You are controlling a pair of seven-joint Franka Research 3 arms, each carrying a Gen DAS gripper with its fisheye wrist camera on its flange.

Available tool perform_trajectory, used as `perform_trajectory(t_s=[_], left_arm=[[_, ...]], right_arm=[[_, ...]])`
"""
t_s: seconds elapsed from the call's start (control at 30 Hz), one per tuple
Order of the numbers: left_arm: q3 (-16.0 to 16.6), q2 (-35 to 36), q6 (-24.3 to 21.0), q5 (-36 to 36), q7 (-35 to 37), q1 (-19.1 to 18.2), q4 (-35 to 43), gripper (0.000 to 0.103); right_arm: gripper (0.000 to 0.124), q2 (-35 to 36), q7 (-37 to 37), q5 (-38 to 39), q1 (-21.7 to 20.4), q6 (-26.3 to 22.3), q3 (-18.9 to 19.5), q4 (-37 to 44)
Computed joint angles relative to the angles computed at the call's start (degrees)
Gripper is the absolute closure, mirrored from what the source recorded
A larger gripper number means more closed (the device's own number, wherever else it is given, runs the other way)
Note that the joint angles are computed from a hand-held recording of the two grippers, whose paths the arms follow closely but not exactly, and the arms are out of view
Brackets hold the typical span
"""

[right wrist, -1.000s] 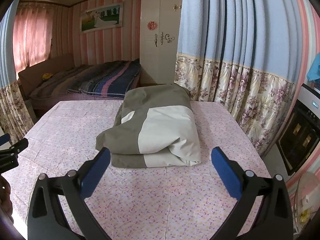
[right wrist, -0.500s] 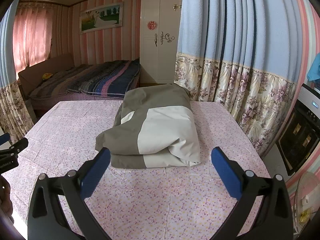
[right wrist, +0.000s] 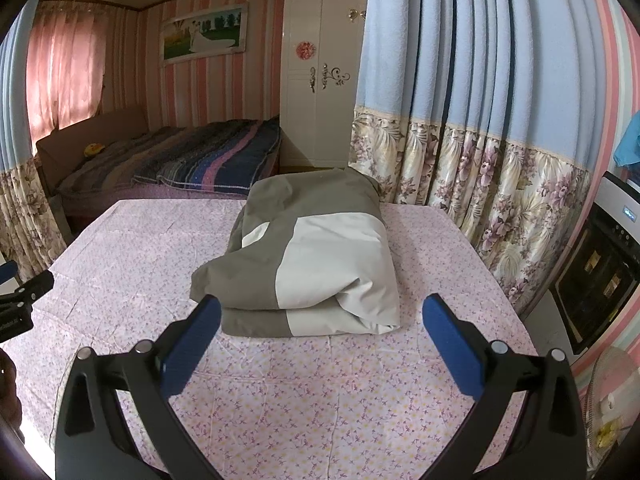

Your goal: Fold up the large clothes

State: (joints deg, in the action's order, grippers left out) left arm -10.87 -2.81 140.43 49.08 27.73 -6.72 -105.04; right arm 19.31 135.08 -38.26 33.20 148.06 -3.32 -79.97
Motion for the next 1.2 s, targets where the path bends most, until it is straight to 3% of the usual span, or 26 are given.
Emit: perform_trajectory(t_s=[0.7, 0.97, 1.2], left_arm=[[-0.08, -0.07, -0.43, 0.45, 0.12, -0.08, 0.02, 0.003], [-0.49, -0.77, -0.35, 5.64, -3.97, 0.08, -0.62, 0.003], [-0.06, -0.29, -0.68, 1.59, -1.93, 0.14, -0.16, 0.003]], right_arm=[[0.023, -0.64, -1.29, 0.97, -0.66, 0.26, 0.21, -0.86], [0.023, -0.97, -1.58, 1.11, -0.87, 0.5, 0.35, -1.42], [0.023, -1.03, -1.69, 1.15, -0.99, 0.48, 0.45, -1.55]])
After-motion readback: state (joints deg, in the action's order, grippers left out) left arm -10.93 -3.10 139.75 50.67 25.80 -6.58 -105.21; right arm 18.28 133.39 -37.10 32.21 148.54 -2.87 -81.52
